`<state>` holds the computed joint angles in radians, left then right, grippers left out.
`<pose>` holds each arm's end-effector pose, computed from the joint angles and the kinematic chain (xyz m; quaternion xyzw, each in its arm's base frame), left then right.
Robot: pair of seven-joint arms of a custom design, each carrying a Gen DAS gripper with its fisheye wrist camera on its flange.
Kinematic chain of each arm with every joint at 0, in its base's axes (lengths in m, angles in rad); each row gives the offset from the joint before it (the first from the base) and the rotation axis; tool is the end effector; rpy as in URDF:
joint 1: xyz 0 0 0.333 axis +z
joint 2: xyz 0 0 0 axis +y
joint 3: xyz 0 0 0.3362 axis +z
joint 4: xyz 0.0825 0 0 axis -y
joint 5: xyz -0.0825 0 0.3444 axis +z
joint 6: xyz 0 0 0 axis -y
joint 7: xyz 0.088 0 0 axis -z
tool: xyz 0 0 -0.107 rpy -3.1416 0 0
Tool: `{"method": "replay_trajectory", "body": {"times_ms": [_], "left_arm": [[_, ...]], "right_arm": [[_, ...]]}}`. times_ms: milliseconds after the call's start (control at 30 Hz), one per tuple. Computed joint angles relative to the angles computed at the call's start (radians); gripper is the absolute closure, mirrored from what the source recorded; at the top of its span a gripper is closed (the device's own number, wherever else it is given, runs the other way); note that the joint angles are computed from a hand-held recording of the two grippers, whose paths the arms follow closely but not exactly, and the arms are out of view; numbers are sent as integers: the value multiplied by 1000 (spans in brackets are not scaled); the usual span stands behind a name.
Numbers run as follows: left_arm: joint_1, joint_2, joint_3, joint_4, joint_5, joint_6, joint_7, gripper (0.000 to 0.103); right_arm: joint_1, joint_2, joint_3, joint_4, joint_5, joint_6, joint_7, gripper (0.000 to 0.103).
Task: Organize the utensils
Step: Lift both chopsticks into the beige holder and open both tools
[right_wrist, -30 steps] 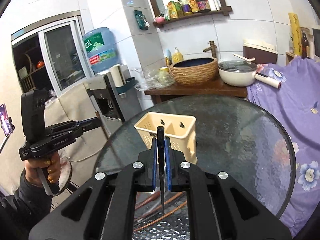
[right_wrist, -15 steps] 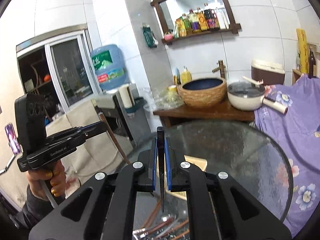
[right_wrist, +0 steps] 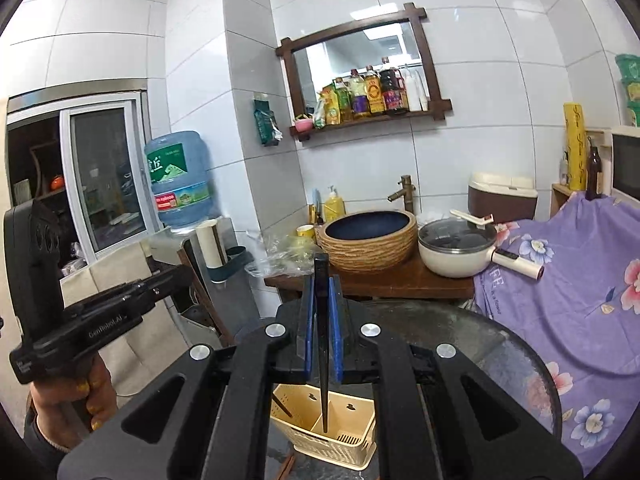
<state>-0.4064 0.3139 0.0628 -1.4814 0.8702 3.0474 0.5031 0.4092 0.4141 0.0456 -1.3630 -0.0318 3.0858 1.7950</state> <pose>0.5978 -0.2856 0.6534 -0.5342 0.5950 -0.5046 0.3256 0.6234 0.2978 0.6753 -0.6248 0.4888 -0.2664 0.5474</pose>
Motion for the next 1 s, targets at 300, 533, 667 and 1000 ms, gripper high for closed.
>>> {"method": "replay_trajectory", "body": {"times_ms": [300,533,667,1000], "left_arm": [[31,83,-31,-18,-188,4,126,97],[22,109,-24,-53,-302,7,226,97],[28,120,-33,-64,-361,7,280,97],[26,125,-37,-91,-466,22,374,76]], "right_arm": [[35,92,-51,6,-32,-12,56,95],[36,131,-54,7,-36,-30,74,95],[32,143,-49,7,-28,-26,80,95],[50,137,-81,-14,-38,-19,108,91]]}}
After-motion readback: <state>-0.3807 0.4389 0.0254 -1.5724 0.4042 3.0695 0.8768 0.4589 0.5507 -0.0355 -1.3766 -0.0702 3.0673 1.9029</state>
